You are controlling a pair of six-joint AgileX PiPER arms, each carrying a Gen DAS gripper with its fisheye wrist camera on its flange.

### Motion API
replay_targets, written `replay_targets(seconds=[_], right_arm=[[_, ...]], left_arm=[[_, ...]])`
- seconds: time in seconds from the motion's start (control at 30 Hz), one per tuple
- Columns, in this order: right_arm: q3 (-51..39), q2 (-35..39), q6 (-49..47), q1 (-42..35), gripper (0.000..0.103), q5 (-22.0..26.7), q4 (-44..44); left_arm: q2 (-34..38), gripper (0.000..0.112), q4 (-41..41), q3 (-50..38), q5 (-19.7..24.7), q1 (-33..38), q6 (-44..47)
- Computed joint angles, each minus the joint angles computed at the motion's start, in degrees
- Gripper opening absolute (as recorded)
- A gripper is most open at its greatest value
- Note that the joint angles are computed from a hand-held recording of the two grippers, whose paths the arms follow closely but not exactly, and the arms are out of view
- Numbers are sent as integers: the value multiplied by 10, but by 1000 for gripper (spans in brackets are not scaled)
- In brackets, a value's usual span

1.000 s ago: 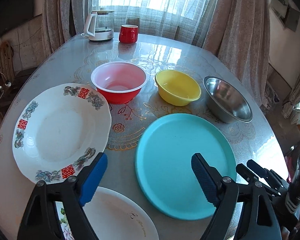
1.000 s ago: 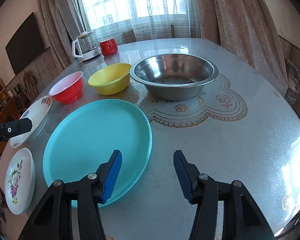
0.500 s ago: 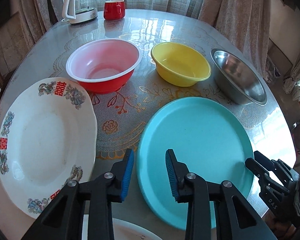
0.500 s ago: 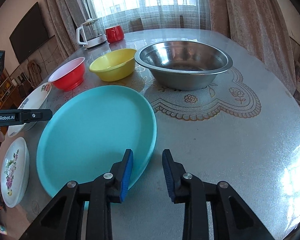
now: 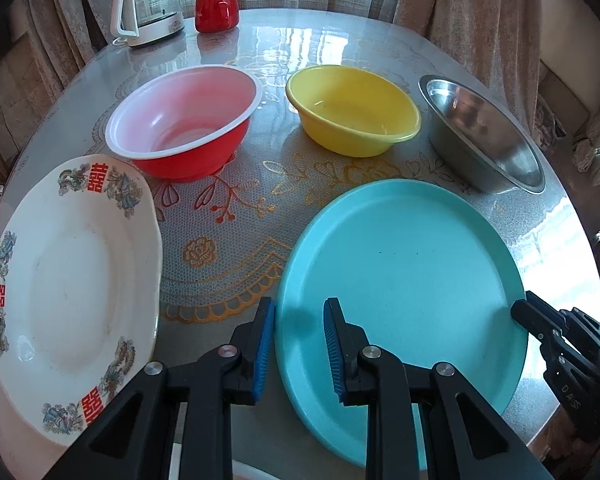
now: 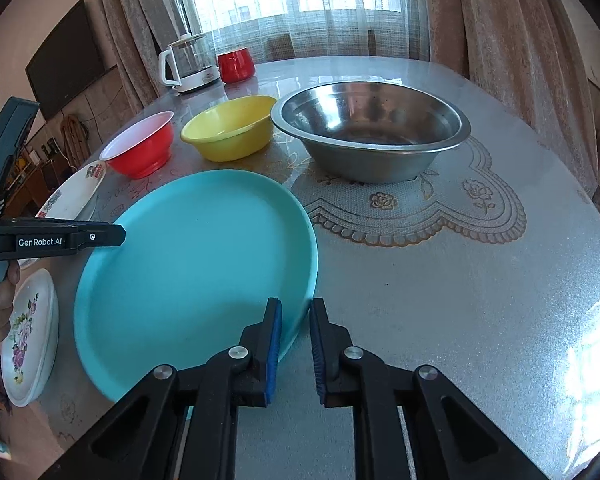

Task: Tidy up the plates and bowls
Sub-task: 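Move the open left gripper over the teal plate toward the rose-print plate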

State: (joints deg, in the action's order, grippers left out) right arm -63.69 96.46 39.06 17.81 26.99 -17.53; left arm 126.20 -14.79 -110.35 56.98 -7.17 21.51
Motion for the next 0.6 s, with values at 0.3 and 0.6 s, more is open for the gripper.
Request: replay_targets(seconds=[0.3, 0.6], right_arm=[[40, -35, -21, -65, 13, -21, 50], [51, -41, -38, -91, 15, -24, 53]], left_arm=[[-78, 24, -33, 127, -70, -32, -2], [-102, 24, -23, 199, -139, -56, -34]])
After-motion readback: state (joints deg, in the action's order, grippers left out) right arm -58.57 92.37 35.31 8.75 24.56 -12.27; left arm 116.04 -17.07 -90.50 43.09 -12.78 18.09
